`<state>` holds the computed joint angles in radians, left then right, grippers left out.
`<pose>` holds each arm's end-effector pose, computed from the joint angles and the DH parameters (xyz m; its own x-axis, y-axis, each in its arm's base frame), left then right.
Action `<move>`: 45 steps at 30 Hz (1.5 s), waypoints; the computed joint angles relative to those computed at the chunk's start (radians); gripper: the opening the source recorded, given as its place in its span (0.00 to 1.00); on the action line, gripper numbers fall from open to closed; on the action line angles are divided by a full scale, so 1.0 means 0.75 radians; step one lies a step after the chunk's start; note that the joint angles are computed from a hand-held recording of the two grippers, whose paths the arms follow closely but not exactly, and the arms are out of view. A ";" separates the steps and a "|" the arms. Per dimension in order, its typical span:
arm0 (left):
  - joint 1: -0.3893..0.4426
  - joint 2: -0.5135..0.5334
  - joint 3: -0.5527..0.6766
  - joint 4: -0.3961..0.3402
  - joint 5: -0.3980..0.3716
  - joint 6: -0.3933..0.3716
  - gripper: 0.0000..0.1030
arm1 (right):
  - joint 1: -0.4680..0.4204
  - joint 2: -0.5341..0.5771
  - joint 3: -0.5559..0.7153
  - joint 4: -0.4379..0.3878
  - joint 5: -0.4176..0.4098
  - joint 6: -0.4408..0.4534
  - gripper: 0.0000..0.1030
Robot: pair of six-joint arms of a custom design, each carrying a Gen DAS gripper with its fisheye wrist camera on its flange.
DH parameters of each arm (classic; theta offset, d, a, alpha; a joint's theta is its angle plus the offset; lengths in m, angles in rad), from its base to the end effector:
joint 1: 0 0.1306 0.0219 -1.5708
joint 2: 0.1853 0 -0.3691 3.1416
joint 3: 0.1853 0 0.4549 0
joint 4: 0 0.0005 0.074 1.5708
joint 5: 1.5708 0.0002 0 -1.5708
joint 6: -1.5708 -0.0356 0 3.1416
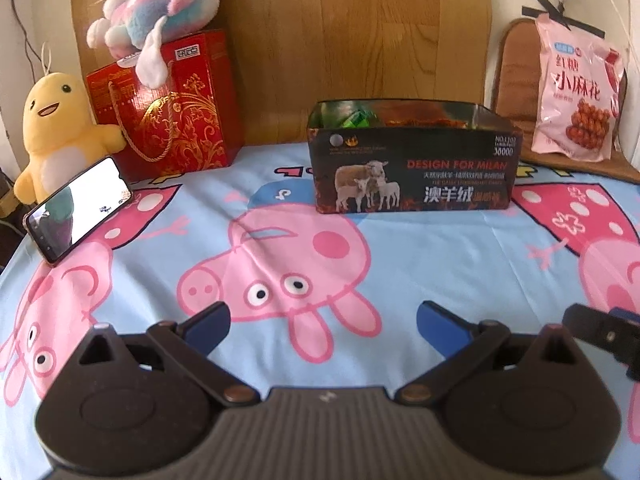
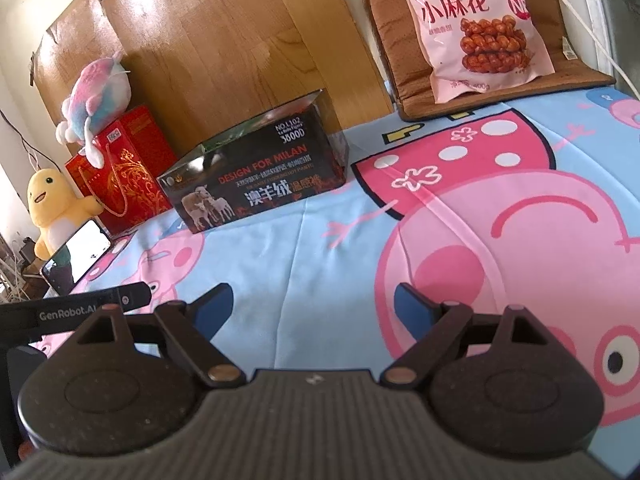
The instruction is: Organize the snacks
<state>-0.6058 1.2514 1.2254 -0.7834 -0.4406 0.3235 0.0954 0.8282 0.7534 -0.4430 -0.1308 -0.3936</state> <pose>0.4197 -0.2729 0.4075 -0.6510 0.1012 -0.7523 0.0698 0.9949 0.0734 0.3731 0.0399 0.3556 -0.5345 0.3308 -0.7777 -0.0024 0.9196 0.3929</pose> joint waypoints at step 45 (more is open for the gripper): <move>0.029 -0.014 -0.014 0.004 0.039 -0.038 1.00 | 0.038 -0.005 -0.015 0.054 0.043 0.029 0.99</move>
